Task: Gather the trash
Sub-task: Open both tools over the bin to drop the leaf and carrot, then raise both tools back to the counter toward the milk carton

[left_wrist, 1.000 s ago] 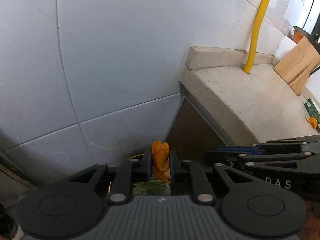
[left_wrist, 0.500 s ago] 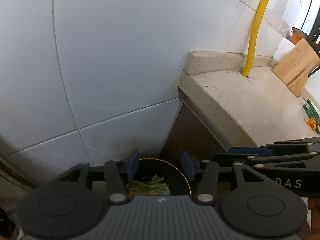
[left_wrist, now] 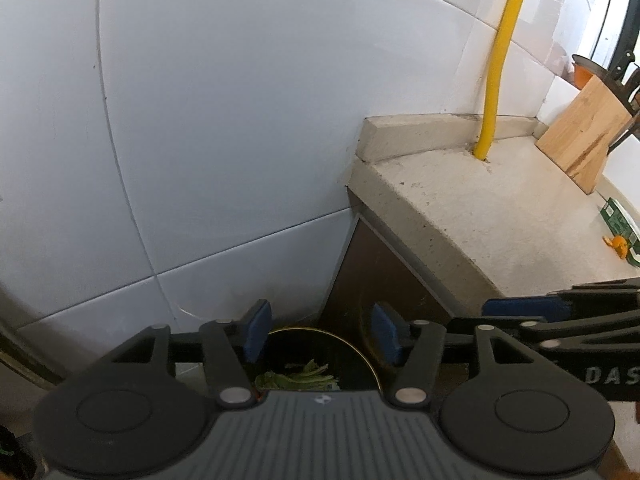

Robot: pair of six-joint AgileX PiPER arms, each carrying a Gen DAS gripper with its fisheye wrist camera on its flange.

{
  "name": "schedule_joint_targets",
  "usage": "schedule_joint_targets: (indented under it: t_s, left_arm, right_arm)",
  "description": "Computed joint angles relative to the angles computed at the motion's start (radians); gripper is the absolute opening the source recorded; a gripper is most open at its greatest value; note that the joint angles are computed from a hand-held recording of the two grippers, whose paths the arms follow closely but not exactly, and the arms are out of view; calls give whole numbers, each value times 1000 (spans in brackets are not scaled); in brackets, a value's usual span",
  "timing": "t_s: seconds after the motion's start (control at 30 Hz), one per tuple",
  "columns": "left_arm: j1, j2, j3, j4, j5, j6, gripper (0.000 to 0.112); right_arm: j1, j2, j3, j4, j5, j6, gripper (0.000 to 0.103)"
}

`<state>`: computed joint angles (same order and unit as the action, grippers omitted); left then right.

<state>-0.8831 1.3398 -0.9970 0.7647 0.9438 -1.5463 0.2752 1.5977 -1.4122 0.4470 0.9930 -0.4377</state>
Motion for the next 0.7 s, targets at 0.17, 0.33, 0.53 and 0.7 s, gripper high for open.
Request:
schedule_joint_targets:
  t_s: [0.17,0.33,0.53,0.7]
  left_arm:
    - [-23,10,-9,30,13,-3,51]
    - [-63,16,-14,67,35,-12,51]
    - [-119,36,-36,104,62,1,52]
    - [-165,51,-72,115,71,20,52]
  right_arm:
    - [-24,-49,5,-2,9,5,55]
    - [-83,-118,5,16,36,-20,62]
    - [-205,-177,-3,52,69,-92,68]
    - [-331,-204,4,90,109,-142,68]
